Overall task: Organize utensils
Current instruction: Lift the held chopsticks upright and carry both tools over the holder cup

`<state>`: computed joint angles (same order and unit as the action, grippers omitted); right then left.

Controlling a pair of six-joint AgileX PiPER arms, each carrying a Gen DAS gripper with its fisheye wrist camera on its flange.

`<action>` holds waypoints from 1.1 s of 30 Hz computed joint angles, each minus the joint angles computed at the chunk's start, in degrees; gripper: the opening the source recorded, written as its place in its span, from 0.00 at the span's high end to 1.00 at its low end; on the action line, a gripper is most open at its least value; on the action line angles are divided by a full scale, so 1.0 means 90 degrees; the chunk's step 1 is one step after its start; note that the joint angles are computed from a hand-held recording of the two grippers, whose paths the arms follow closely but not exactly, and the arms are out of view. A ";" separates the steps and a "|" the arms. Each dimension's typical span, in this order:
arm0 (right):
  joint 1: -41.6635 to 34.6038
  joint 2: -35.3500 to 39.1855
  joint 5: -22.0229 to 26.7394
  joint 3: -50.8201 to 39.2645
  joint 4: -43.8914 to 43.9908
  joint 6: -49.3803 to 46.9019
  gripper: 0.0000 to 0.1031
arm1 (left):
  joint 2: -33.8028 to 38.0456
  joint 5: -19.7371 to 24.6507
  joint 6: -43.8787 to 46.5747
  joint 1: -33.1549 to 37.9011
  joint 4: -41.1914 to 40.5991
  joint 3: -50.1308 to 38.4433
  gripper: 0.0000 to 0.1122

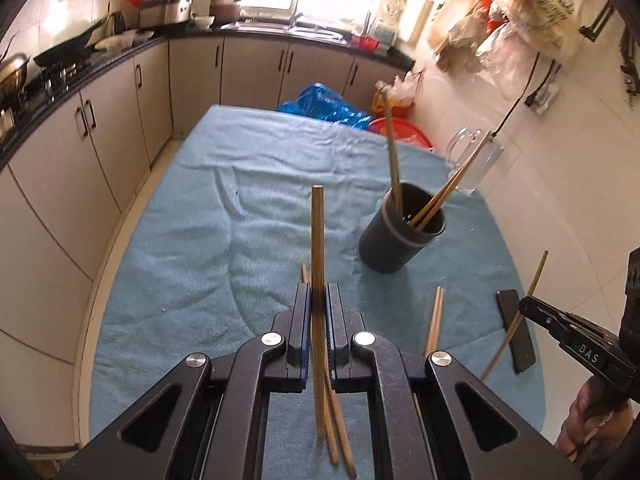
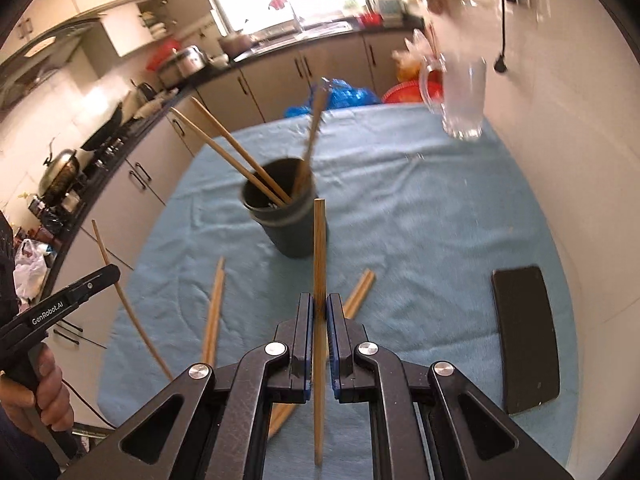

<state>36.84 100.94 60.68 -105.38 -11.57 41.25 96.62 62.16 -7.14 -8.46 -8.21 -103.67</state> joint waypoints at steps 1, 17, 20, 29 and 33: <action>0.0060 0.0048 -0.0009 -0.0090 -0.0083 0.0056 0.93 | -0.0032 0.0000 -0.0010 -0.0020 0.0010 -0.0019 0.94; 0.0435 0.0183 0.0288 -0.0996 -0.0799 0.0381 0.93 | -0.0171 0.0138 0.0240 0.0146 -0.0185 -0.0481 0.94; 0.0419 0.0206 0.0348 -0.1189 -0.0813 0.0357 0.93 | -0.0103 0.0217 0.0255 0.0138 -0.0203 -0.0692 0.94; 0.0304 0.0096 0.0390 -0.1414 -0.0721 0.0410 0.93 | 0.0162 0.0529 0.0195 0.0079 -0.0256 -0.1407 0.94; 0.0200 -0.0006 0.0327 -0.1342 -0.0570 0.0459 0.93 | 0.0200 0.0586 0.0229 0.0087 -0.0308 -0.1509 0.94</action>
